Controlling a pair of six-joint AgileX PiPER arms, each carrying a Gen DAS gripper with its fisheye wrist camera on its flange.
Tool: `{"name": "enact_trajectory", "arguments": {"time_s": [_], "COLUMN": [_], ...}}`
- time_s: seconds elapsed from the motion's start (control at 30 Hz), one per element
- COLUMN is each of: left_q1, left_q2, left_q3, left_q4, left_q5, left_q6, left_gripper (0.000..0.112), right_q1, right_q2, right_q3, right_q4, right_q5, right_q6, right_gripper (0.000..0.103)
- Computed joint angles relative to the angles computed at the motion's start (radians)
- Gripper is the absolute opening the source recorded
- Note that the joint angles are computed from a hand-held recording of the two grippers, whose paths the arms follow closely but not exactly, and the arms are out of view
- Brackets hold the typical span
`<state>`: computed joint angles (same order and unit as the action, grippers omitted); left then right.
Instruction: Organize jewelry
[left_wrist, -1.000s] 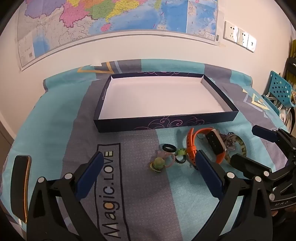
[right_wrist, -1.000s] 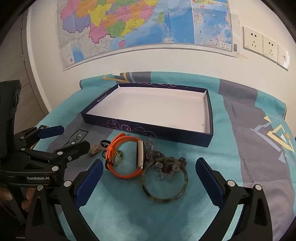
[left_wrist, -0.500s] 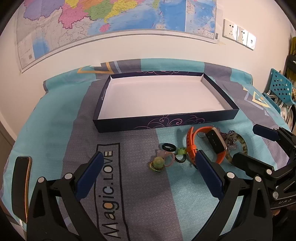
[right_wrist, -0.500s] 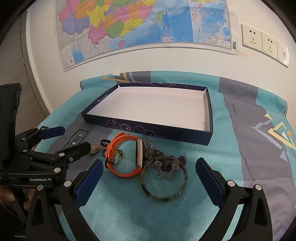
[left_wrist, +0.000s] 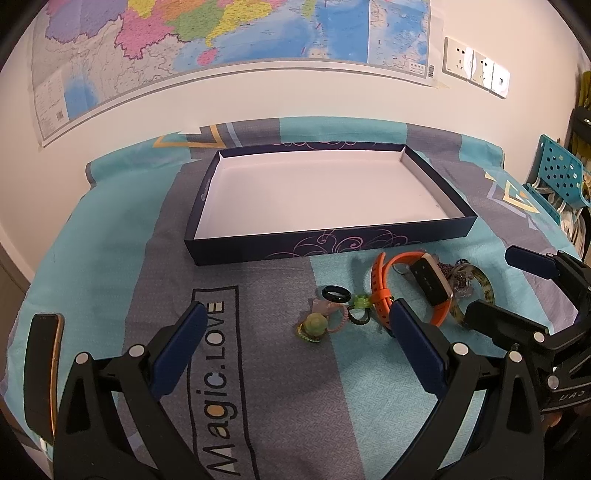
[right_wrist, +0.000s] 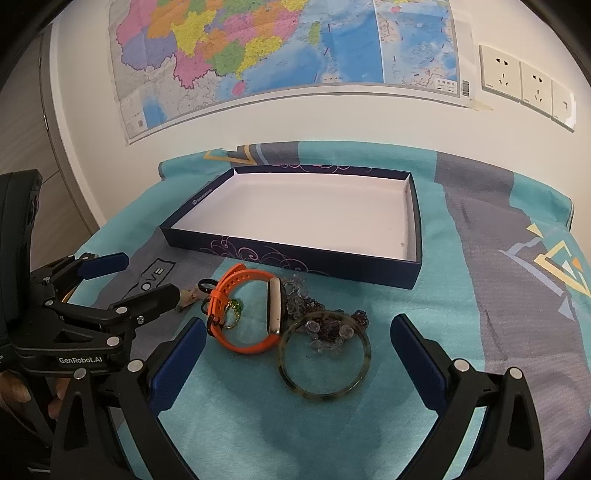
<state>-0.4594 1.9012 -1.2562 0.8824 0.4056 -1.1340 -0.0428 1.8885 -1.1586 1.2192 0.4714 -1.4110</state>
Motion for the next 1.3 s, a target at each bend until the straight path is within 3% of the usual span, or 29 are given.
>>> {"name": "enact_trajectory", "arguments": {"time_s": [1.3], "left_q1": [-0.014], "left_q2": [0.016], "left_q3": [-0.011], "left_q4": [0.008], "left_q5": [0.006], "left_q6": [-0.014], "left_gripper": [0.097], "right_q1": [0.003], "right_q2": [0.011], "right_q3": [-0.014], "right_q4": [-0.032], "right_q5": [0.011], "right_q6": [0.036], "right_gripper": [0.097]}}
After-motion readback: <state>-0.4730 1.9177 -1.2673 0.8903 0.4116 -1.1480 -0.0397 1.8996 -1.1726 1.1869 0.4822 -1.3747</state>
